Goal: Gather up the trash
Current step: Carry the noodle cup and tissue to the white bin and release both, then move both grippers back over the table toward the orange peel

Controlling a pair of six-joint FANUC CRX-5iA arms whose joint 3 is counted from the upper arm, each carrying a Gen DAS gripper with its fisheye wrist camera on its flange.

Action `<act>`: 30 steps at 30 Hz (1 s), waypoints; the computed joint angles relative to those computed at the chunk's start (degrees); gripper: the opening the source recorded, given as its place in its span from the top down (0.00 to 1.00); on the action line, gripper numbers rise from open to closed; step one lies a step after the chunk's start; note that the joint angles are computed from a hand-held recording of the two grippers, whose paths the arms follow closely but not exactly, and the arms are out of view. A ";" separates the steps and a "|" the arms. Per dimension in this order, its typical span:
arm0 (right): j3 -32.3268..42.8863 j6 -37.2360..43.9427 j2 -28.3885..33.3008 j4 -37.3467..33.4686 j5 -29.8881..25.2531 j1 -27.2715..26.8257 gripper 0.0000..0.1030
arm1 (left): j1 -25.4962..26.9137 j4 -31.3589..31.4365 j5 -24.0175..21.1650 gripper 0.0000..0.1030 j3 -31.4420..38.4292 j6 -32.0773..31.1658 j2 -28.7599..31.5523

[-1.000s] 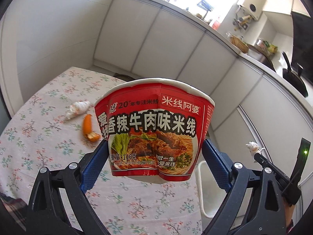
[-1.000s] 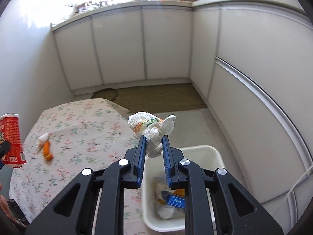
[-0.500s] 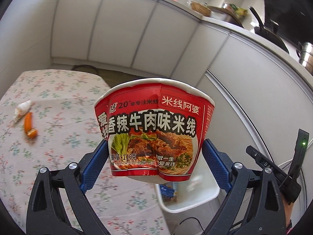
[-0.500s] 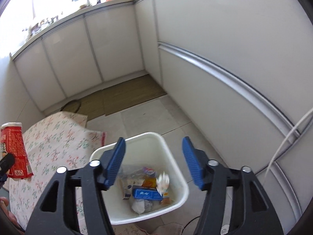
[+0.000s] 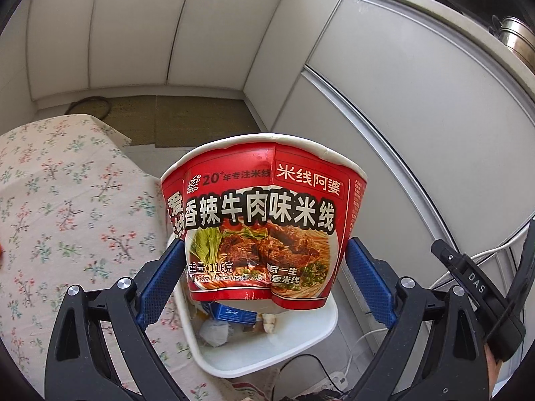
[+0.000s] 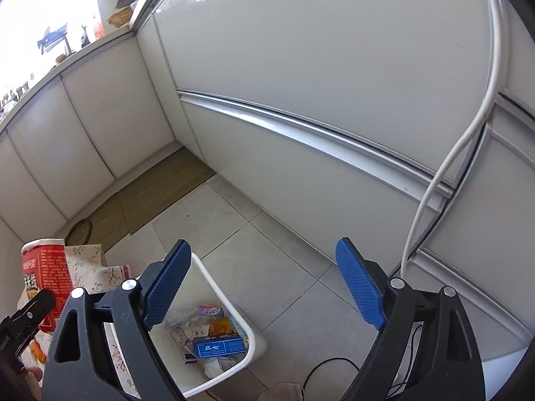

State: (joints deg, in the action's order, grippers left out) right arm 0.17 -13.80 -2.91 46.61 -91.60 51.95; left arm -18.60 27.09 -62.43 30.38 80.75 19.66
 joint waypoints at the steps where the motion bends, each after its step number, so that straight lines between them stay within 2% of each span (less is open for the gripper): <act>1: -0.37 -0.39 -0.36 -0.01 -0.11 0.02 0.16 | -0.33 -0.02 -0.75 0.12 1.23 0.28 0.84; 8: -0.79 -0.79 -0.89 -0.12 -0.69 0.31 0.16 | -1.91 -1.69 -5.01 0.11 7.93 3.07 5.19; 12: -0.36 -0.42 -0.48 -0.10 -0.59 0.00 0.16 | -1.79 -2.73 -5.41 0.10 7.41 3.34 4.72; 16: 0.83 0.25 0.54 -0.20 -0.22 -0.01 0.14 | -1.47 -5.32 -4.22 0.08 5.70 4.25 2.95; 20: 2.88 2.70 2.65 -0.03 0.81 0.08 0.13 | -1.47 -11.69 -2.60 0.07 4.76 6.37 0.78; 30: 12.14 12.27 11.09 -1.98 3.53 0.58 0.10 | 1.85 -15.63 -0.81 0.07 2.15 5.60 -2.51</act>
